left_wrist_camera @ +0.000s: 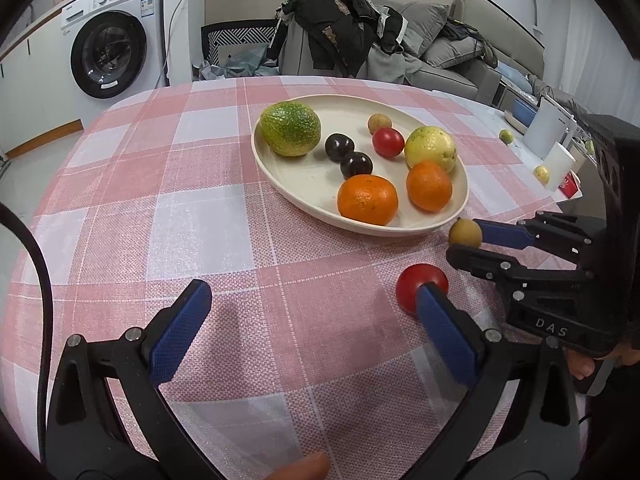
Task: Organize fruits
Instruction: 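Grasp the brown pear with the right tool while the left tool grasps the red tomato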
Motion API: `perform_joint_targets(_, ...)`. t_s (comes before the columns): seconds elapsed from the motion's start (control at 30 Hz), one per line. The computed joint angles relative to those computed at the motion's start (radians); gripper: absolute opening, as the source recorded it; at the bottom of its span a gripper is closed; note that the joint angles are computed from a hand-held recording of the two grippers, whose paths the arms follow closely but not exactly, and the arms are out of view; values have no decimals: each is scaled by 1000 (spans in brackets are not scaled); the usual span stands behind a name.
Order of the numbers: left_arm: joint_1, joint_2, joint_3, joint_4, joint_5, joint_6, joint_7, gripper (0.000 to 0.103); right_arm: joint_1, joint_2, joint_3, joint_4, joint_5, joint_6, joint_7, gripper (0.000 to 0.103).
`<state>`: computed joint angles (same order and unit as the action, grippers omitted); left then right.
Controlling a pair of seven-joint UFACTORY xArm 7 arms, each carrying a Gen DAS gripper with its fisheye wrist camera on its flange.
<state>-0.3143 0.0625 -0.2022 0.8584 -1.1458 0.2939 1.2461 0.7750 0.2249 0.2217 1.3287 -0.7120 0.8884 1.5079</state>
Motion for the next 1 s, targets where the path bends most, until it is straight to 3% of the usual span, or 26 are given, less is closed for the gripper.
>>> perform_joint_targets(0.17,-2,-11,1,-6,-15,22,27,102,4,-4,-1,-9,-22,-13,28,28)
perform_joint_targets(0.37,-11,-14,2,-13,2,22,14,102,8,1,0,-3,-29,-14,25,27)
perform_joint_targets(0.63,-17,-20,6,-17,55,95,-32,102,9,-23,9,-36,-38,-28,50,27)
perform_joint_targets(1.0,-51,6,-29,-24,215,2,-150,99,15,-89,43,-94,-97,14,179,27)
